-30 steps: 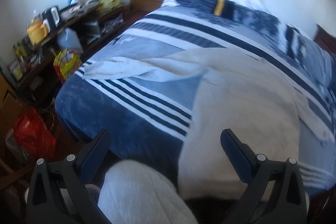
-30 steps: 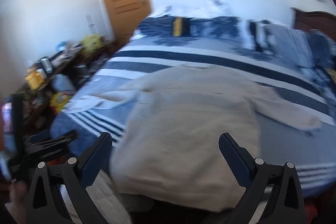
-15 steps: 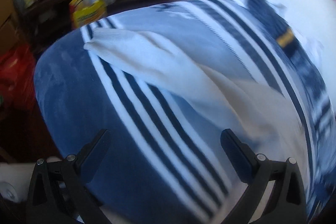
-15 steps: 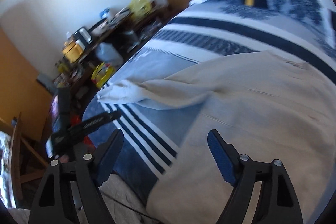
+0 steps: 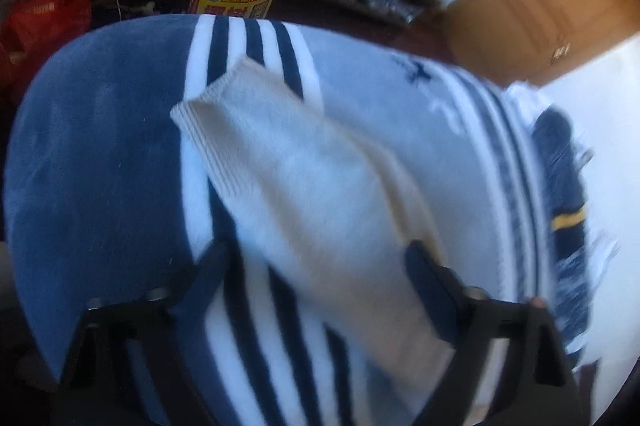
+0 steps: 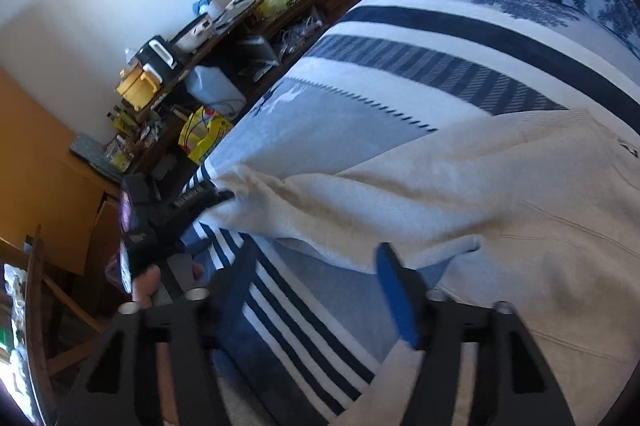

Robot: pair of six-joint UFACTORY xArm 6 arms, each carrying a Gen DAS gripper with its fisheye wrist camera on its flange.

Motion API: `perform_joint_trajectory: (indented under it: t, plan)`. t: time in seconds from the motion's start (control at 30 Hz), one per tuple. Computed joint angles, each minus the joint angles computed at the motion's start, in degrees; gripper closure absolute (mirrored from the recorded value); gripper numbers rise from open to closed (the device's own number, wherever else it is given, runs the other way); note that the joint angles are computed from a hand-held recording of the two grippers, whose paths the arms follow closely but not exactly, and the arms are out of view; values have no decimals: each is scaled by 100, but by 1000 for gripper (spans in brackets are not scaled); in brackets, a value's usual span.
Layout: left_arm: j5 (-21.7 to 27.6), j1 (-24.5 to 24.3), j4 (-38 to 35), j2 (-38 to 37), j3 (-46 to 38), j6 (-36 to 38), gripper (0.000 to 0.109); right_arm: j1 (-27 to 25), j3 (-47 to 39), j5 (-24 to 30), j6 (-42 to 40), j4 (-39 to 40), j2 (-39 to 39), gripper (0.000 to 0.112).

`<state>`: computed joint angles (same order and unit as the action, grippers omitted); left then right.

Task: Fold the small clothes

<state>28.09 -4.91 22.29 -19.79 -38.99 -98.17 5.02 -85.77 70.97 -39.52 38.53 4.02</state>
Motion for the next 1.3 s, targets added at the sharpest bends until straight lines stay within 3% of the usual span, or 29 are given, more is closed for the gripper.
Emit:
perform_joint_trajectory:
  t: [0.07, 0.1, 0.17, 0.2, 0.37, 0.5, 0.6, 0.77, 0.97, 1.07, 1.2, 1.3]
  plan:
    - [-318, 162, -208, 6, 126, 290, 64, 60, 63, -69, -57, -31, -2, 66]
    - [-337, 225, -243, 53, 129, 386, 81, 65, 83, -63, -53, -14, 6, 69]
    - [-191, 219, 135, 47, 89, 77, 104, 65, 121, -84, -1, 67, 17, 71]
    - [-215, 196, 550, -11, 86, -203, 105, 63, 138, -116, 33, 79, 30, 72]
    - [834, -655, 2498, -206, -799, -758, 105, -185, 260, -170, 295, 240, -124, 73]
    - [1089, -1691, 3373, -24, -1695, -130, 105, -724, 422, -194, 274, 478, -384, 74]
    - [750, -2326, 3544, 260, -2169, 600, 105, -1271, 372, -24, 279, 574, -406, 74]
    - [-102, -3268, 2932, 1196, -2985, 2530, 105, -2210, 190, 136, 141, 745, -288, 74]
    - [-314, -4027, 1133, 2243, -3324, 4896, 105, -3127, -94, 763, 23, 1033, 235, 74]
    - [25, -4319, -61, 2825, -3535, 6168, 105, -3265, 166, 603, -26, 667, 345, 72]
    - [543, -4598, -38, 3143, -3733, 6626, 105, -3562, 193, 1088, -21, 643, 654, 71]
    - [544, -4658, 52, 3179, -3744, 6472, 105, -3739, 212, 1294, -62, 597, 772, 56]
